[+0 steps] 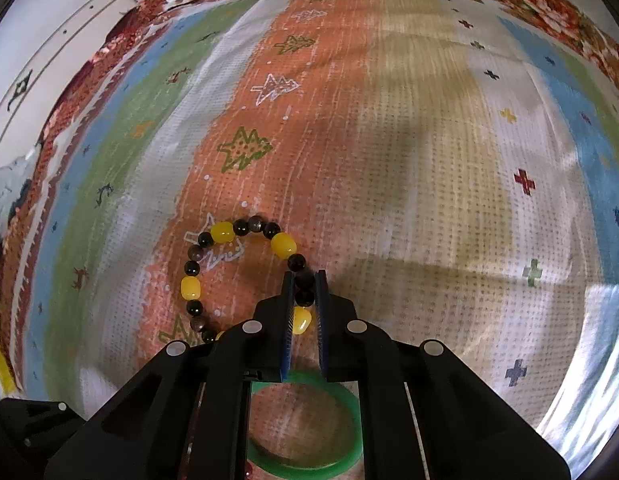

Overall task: Organize jewelry
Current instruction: 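Grasp the red bead bracelet with the left tool while the right tool grasps the yellow-black bead bracelet, then carry the red bracelet with the left tool while the right tool carries the yellow-black bracelet over the tin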

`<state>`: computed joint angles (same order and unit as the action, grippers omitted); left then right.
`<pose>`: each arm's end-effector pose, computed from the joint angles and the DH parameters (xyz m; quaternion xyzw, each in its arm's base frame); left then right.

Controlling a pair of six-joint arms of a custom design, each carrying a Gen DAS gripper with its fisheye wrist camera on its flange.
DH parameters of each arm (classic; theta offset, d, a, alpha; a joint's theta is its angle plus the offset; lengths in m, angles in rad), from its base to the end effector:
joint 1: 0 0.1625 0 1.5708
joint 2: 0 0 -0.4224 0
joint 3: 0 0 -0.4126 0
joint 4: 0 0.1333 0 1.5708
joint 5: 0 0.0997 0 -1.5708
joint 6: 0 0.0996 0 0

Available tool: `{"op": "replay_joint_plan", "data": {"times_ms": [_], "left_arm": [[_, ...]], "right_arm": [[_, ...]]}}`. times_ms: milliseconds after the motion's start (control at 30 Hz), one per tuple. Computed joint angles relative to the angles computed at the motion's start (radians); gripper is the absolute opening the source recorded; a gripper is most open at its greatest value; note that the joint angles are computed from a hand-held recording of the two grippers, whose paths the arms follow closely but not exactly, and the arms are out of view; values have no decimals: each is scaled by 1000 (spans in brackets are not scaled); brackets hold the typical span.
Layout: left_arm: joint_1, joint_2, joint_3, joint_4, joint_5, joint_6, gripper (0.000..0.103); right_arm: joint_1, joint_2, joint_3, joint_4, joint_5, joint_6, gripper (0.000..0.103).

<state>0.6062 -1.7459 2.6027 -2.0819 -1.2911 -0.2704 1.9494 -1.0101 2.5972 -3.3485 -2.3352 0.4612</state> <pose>-0.1204 -0.2791 0.1428 0.3544 0.9092 0.0594 0.2106 0.1816 -0.2823 0.0560 -0.0736 -0.9214 0.2320 0.3030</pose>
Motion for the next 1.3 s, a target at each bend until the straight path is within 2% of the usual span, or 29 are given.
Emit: {"op": "replay_joint_plan", "data": {"times_ms": [267, 533, 833, 1100, 1300], "left_arm": [[-5, -74, -13, 44, -5, 3, 13], [-84, -136, -20, 99, 11, -49, 13], [-150, -202, -28, 144, 34, -102, 13], [-188, -239, -29, 169, 68, -135, 13], [-214, -267, -32, 196, 81, -157, 13]], "right_arm": [[52, -29, -1, 91, -56, 53, 10], [144, -107, -5, 251, -109, 155, 10], [301, -220, -23, 539, -175, 357, 10], [409, -284, -51, 789, -210, 528, 10], [493, -315, -66, 864, -212, 592, 10]]}}
